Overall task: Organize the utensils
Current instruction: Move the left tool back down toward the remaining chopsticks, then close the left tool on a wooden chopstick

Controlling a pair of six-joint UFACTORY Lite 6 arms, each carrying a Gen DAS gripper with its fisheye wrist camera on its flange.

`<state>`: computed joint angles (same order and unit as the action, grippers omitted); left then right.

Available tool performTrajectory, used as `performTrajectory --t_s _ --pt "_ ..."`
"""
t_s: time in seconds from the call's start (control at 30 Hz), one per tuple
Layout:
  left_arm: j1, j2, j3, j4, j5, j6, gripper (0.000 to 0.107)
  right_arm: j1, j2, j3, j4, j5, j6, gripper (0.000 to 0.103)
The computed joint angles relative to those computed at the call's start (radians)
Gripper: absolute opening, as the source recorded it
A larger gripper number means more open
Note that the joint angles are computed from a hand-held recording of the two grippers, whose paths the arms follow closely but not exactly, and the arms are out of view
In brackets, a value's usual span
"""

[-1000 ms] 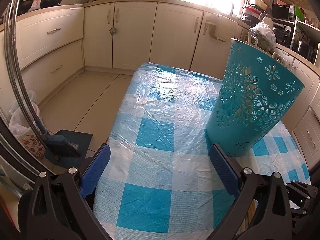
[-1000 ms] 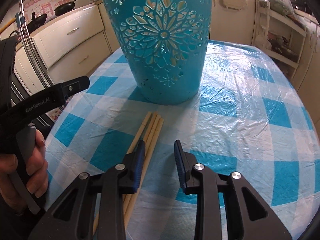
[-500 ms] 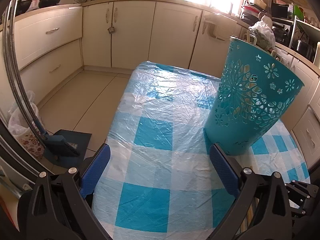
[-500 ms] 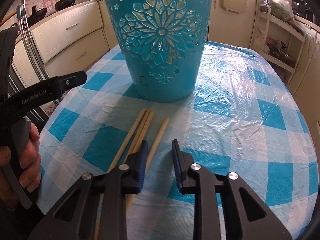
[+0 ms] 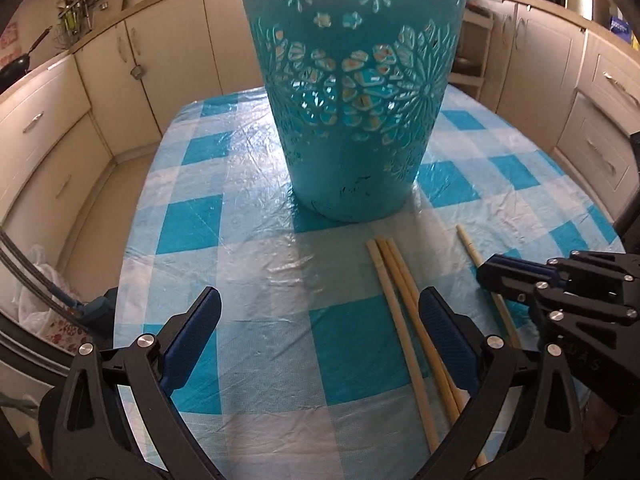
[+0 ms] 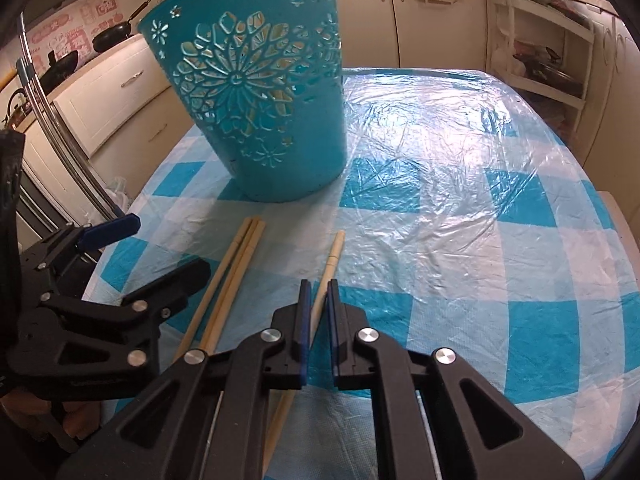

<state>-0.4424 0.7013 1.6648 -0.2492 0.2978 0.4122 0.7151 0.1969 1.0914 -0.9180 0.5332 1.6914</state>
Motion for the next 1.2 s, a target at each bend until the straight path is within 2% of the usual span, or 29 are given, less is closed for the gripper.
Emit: performTrajectory --t_s 0.03,0.27,0.43,0.53,0.6,0.63,0.7,0.73,0.77,0.8,0.87,1.0,1.03,1.1,1.2 --pt "-0.002 0.014 0.029 0.044 0.043 -0.005 0.095 0.003 -0.001 0.002 0.001 0.0 0.002 0.009" --pt "-0.031 0.052 0.081 0.299 0.092 -0.231 0.095 -0.003 -0.019 -0.024 -0.02 -0.028 0.035 0.009" --pt "-0.032 0.068 0.112 0.371 0.11 -0.326 0.092 -0.004 -0.024 -0.034 -0.035 -0.038 0.058 0.009" --pt "-0.015 0.084 0.141 0.277 0.127 -0.256 0.081 -0.005 -0.024 -0.037 -0.051 -0.04 0.074 0.009" --pt "-0.008 0.104 0.175 0.2 0.147 -0.18 0.066 -0.003 -0.018 -0.035 -0.067 -0.04 0.093 0.01" --pt "-0.008 0.116 0.197 0.177 0.162 -0.153 0.063 -0.001 -0.016 -0.034 -0.074 -0.042 0.102 0.011" --pt "0.0 0.156 0.273 0.092 0.218 -0.069 0.043 0.001 -0.013 -0.032 -0.084 -0.045 0.109 0.015" --pt "0.004 0.179 0.316 0.05 0.253 -0.038 0.036 0.001 -0.013 -0.031 -0.085 -0.045 0.108 0.017" --pt "0.004 0.194 0.343 0.049 0.266 -0.037 0.023 0.001 -0.013 -0.031 -0.087 -0.047 0.108 0.018" --pt "0.002 0.211 0.372 0.039 0.289 -0.024 0.017 0.002 -0.013 -0.031 -0.089 -0.048 0.109 0.019" --pt "0.008 0.237 0.424 0.001 0.345 0.015 0.011 0.0 -0.018 -0.036 -0.093 -0.051 0.114 0.019" --pt "-0.016 0.235 0.431 0.079 0.364 -0.011 0.013 -0.004 -0.024 -0.044 -0.106 -0.055 0.132 0.02" --pt "-0.025 0.222 0.404 0.109 0.327 -0.063 0.015 -0.004 -0.024 -0.044 -0.111 -0.054 0.136 0.021" --pt "-0.038 0.22 0.396 0.193 0.304 -0.143 0.029 -0.002 -0.026 -0.047 -0.123 -0.052 0.148 0.023" --pt "-0.042 0.222 0.397 0.203 0.294 -0.166 0.032 -0.007 -0.029 -0.054 -0.139 -0.059 0.163 0.025"
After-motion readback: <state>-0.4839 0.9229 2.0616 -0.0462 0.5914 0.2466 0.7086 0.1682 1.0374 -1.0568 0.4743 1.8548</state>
